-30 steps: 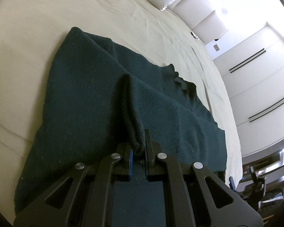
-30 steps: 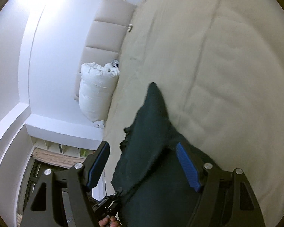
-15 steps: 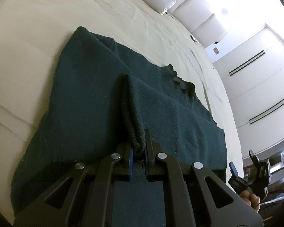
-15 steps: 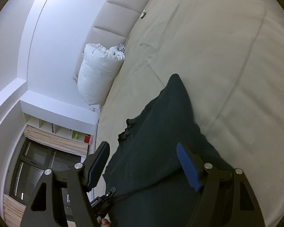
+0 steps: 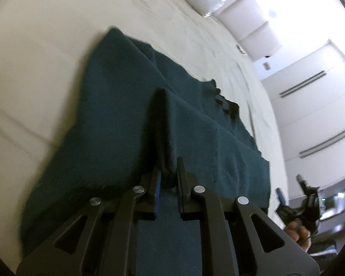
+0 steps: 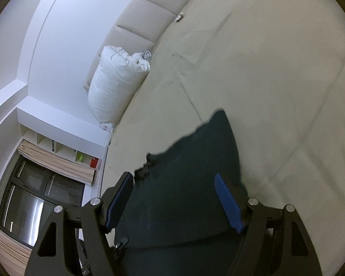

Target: Fold small clothes

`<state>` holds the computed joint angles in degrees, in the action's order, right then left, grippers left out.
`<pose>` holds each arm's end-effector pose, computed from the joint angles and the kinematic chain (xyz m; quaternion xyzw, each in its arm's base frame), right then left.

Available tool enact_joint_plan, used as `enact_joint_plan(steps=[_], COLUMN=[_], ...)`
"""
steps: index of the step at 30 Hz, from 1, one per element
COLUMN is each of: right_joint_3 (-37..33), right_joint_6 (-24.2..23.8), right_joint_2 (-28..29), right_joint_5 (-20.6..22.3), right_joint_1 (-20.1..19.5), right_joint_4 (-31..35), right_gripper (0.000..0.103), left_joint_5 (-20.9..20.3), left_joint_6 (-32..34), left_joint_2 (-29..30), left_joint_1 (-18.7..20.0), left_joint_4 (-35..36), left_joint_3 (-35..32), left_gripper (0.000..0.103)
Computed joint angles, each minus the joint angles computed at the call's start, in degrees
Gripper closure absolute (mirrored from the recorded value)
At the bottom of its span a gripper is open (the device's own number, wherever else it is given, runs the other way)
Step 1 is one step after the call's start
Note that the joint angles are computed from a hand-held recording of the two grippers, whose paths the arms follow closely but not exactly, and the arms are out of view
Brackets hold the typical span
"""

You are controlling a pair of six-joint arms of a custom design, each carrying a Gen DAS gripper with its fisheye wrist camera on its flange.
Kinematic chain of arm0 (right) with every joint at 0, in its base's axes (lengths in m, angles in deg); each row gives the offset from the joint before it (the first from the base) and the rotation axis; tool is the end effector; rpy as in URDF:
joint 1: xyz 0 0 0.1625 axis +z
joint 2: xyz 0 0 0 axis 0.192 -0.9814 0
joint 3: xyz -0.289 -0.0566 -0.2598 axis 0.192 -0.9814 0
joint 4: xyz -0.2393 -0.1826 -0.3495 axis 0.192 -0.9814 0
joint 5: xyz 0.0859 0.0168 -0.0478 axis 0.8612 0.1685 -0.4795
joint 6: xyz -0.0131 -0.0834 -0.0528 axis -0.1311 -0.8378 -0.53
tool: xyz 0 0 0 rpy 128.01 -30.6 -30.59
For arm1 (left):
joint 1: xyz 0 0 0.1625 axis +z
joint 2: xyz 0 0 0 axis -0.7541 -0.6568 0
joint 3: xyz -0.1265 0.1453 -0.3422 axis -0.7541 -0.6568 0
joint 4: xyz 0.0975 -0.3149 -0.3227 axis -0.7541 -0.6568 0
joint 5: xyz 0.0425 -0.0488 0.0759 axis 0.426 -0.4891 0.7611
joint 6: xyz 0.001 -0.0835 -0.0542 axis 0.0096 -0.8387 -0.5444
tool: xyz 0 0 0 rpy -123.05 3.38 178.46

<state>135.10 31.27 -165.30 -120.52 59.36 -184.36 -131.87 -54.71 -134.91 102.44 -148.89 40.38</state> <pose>0.0282 -0.3532 0.3667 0.2064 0.8253 -0.5253 0.0174 -0.2120 -0.5544 0.1961 0.0757 0.9812 -0.1702 0.0505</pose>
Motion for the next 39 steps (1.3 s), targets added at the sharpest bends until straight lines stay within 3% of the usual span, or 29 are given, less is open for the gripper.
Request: enact_joint_plan(steps=[2,5,9,11,12,14,15,17,21,25,27,31,35,37,39], right_joint_3=[-1.39,-4.64,-9.36,-11.73,-12.61,-14.58,-14.07,-12.12,-9.01,-6.49,-4.47,-2.12,-0.62,0.68,2.48], right_joint_6=[-0.71,-2.4,-3.89,-4.72,-4.87,-5.4,-7.77,-10.92,-12.55,-17.62,-21.59,-20.45,-21.2,-20.01,-20.36], right_joint_2=[-0.01,2.36,8.04,10.84,11.8,13.9,13.94,11.77,5.89,3.04,0.94,-5.18,-11.23,-17.16,-24.79], right_joint_5=[1.25,2.54,6.26,10.34,10.61,8.77,10.27,13.34,15.91,12.91,17.3,20.92,17.3,16.1,17.31], right_joint_1=[-0.53,-0.4,-1.81,-4.2,-4.8,-5.8,-6.98,-8.44,-8.94,-8.19,-11.42,-14.54,-14.9,-14.93,-16.4], right_joint_4=[1.13,5.07,8.91,11.68,13.49,18.75,18.86,18.74,23.86,26.66,26.97,30.26,34.99,38.21,42.99], right_gripper=[0.027,0.026,0.027,0.027,0.027,0.03,0.031,0.031,0.026,0.024,0.028,0.026,0.029,0.025,0.024], left_joint_5=[5.01,7.8,4.63,7.91,7.6,3.03,2.14,1.67,5.31,5.2,3.78,0.38,-4.19,-3.6,-0.52], left_joint_6=[0.77,6.6,11.99,12.94,12.59,12.74,13.13,13.94,15.37,15.92,14.25,12.06,10.92,9.43,7.87], left_joint_2=[-1.55,-0.4,6.51,9.62,10.7,9.9,9.45,8.72,8.63,7.23,6.31,2.79,-1.57,-5.19,-9.04], left_joint_1=[-2.74,-5.65,-4.56,-4.1,-3.14,-0.7,-0.21,0.3,-1.01,-1.18,-1.43,-0.34,1.61,1.24,-0.01], left_joint_4=[-0.74,-2.95,-3.74,-1.21,0.25,-3.41,-4.49,-6.12,-6.45,-9.54,-9.35,-8.44,-6.48,-3.73,-0.43], left_joint_3=[0.77,0.04,-4.93,-7.35,-8.22,-6.86,-6.21,-5.15,-4.44,-1.39,-0.51,1.35,3.51,5.0,6.84], left_gripper=[0.092,0.092,0.092,0.092,0.092,0.092,0.092,0.092,0.092,0.092,0.092,0.092,0.092,0.092,0.091])
